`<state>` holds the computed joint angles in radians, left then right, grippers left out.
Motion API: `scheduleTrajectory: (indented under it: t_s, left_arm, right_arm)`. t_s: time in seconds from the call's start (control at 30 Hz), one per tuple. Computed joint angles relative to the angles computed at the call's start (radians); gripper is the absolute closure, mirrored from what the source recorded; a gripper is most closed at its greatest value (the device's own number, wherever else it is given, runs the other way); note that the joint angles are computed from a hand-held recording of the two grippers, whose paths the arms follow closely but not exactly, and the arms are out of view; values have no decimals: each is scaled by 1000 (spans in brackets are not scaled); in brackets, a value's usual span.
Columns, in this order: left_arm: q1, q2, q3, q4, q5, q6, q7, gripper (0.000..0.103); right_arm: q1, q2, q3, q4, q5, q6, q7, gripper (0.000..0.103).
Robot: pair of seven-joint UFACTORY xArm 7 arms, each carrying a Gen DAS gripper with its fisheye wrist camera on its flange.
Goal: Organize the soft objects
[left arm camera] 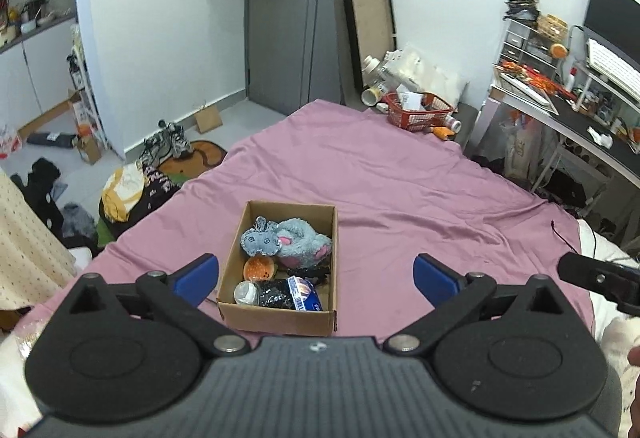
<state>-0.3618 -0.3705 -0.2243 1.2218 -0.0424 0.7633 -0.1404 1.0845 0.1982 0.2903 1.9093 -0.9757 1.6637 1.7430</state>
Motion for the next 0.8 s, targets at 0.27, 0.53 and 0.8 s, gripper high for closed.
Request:
scheduleTrajectory:
  t_s: [0.27, 0.53, 0.8]
  left_arm:
    - [-10, -70, 9, -61, -23, -8, 16, 0]
    - [-12, -119, 15, -101, -39, -11, 32, 0]
    - [-15, -167, 21, -136, -58, -12, 51, 0]
  right_arm:
    - [83, 75, -34, 119, -19, 76, -60, 0]
    - [144, 109, -63, 172, -30, 130, -62, 0]
    - [206, 151, -100, 246, -61, 179, -85, 0]
